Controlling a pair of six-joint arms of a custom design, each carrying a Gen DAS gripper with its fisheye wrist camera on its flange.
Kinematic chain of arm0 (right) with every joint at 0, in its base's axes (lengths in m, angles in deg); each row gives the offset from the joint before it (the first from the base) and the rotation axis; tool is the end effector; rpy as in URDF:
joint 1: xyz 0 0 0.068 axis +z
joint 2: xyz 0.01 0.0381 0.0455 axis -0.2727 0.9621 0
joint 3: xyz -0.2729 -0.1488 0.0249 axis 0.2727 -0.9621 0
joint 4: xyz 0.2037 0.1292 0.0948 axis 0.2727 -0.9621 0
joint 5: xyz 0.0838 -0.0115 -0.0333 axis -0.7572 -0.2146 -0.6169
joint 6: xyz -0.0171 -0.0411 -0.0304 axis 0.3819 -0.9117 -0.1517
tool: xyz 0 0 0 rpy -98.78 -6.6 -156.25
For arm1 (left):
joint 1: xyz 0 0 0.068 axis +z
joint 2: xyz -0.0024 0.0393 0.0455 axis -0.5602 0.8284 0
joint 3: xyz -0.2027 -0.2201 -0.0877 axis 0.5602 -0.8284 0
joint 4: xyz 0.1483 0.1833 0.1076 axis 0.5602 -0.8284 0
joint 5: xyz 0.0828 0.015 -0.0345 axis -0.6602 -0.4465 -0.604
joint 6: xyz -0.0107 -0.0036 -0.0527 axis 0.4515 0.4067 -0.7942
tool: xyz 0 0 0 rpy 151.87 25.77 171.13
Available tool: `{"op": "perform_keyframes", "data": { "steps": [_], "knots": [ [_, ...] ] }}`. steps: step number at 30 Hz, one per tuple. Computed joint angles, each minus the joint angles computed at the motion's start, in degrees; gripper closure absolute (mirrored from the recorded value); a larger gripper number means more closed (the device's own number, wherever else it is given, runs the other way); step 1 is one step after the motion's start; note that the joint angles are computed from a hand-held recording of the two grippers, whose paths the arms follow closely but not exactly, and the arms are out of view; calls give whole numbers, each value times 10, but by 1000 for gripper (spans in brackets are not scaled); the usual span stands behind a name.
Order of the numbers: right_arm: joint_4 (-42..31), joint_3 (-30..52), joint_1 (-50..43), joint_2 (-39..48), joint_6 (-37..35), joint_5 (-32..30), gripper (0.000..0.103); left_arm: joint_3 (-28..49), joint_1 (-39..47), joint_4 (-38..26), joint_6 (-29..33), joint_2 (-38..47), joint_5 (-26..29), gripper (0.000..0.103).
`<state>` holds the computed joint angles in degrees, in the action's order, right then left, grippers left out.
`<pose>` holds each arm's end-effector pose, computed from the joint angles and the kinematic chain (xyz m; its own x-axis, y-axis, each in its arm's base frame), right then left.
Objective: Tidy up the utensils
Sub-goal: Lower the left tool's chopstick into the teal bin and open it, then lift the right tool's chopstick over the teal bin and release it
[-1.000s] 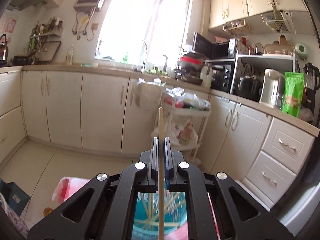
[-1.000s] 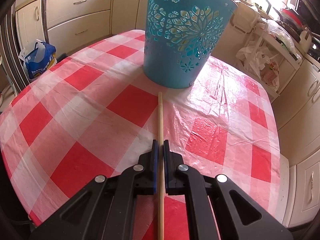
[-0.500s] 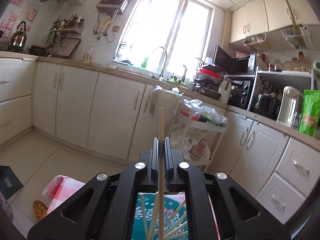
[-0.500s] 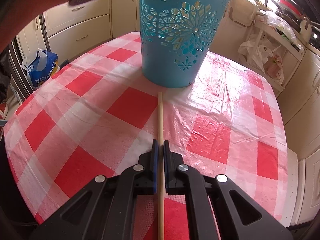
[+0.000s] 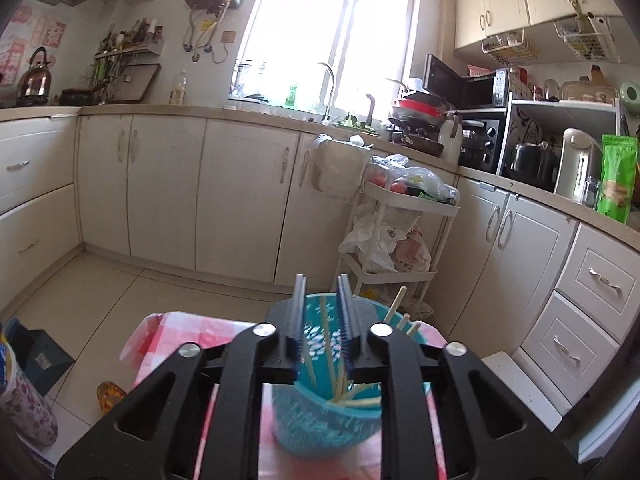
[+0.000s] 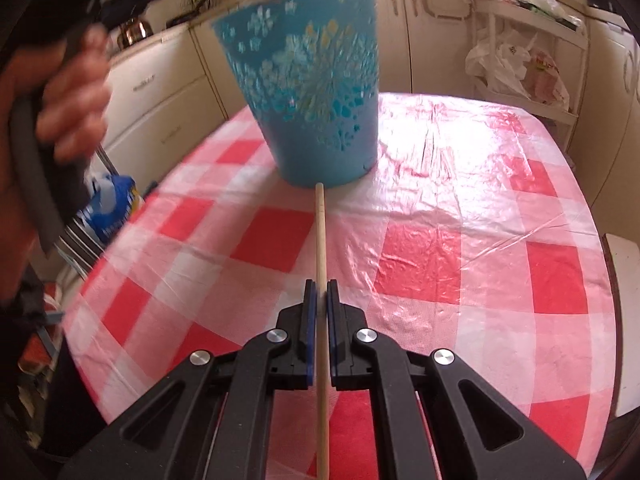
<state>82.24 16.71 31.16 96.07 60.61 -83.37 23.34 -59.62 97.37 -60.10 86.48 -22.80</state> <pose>0.1919 0.2099 0.1199 -0.6985 -0.3627 -0.6168 -0.6007 0.7657 0.2300 0.1988 -0.0768 0.2125 -0.2615 -0.2445 -0.9337 -0.1215 0.9680 -0.2195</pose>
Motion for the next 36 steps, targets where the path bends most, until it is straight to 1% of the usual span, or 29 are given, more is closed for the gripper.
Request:
{"op": "perform_keyframes", "data": {
  "steps": [1, 3, 6, 8, 11, 13, 16, 17, 18, 20, 22, 23, 24, 25, 27, 28, 29, 31, 32, 33, 34, 35, 36],
  "knots": [
    [17, -13, -3, -12, 12, -4, 97, -17, -8, -10, -10, -27, -7, 77],
    [66, -42, -10, -31, 36, -24, 97, -50, -28, -41, -31, -89, -27, 74],
    [147, -86, -13, -63, 69, -44, 97, -89, -63, -110, -75, -187, -52, 72],
    [193, -108, -9, -90, 83, -44, 97, -106, -96, -157, -108, -241, -79, 71],
    [271, -140, 8, -134, 109, -18, 97, -123, -150, -244, -168, -324, -120, 71],
    [309, -145, 18, -158, 118, 12, 97, -127, -192, -278, -195, -351, -154, 71],
    [347, -113, 27, -162, 114, 48, 97, -126, -235, -311, -219, -376, -189, 70],
    [359, -96, 26, -154, 112, 51, 97, -125, -246, -318, -223, -384, -199, 69],
    [360, -74, 25, -148, 106, 53, 97, -124, -254, -323, -227, -388, -208, 69],
    [382, -27, 33, -118, 86, 78, 97, -122, -260, -338, -226, -411, -218, 69],
    [395, 19, 37, -84, 70, 100, 97, -118, -248, -346, -218, -429, -217, 68],
    [401, 35, 28, -73, 64, 99, 97, -118, -240, -350, -215, -438, -216, 68],
    [411, 61, 29, -48, 56, 113, 97, -118, -227, -352, -211, -449, -209, 68],
    [417, 83, 27, -27, 51, 122, 97, -120, -203, -351, -204, -462, -189, 68],
    [410, 124, 26, 1, 46, 140, 97, -124, -164, -349, -193, -480, -160, 67],
    [402, 140, 26, 7, 47, 146, 97, -124, -149, -348, -188, -488, -149, 67],
    [401, 154, 25, 17, 47, 150, 97, -124, -143, -350, -183, -502, -150, 67],
    [425, 171, 29, 42, 27, 169, 97, -122, -144, -351, -170, -524, -162, 67],
    [439, 178, 34, 57, 9, 182, 97, -119, -154, -352, -162, -531, -179, 67],
    [444, 180, 35, 68, 2, 186, 93, -116, -171, -352, -155, -537, -203, 67],
    [443, 182, 31, 78, 3, 178, 80, -114, -194, -352, -147, -542, -232, 67],
    [441, 181, 30, 87, 2, 174, 77, -112, -212, -345, -138, -540, -254, 67],
    [449, 173, 32, 95, -4, 176, 76, -109, -227, -343, -134, -537, -270, 67]
  ]
}}
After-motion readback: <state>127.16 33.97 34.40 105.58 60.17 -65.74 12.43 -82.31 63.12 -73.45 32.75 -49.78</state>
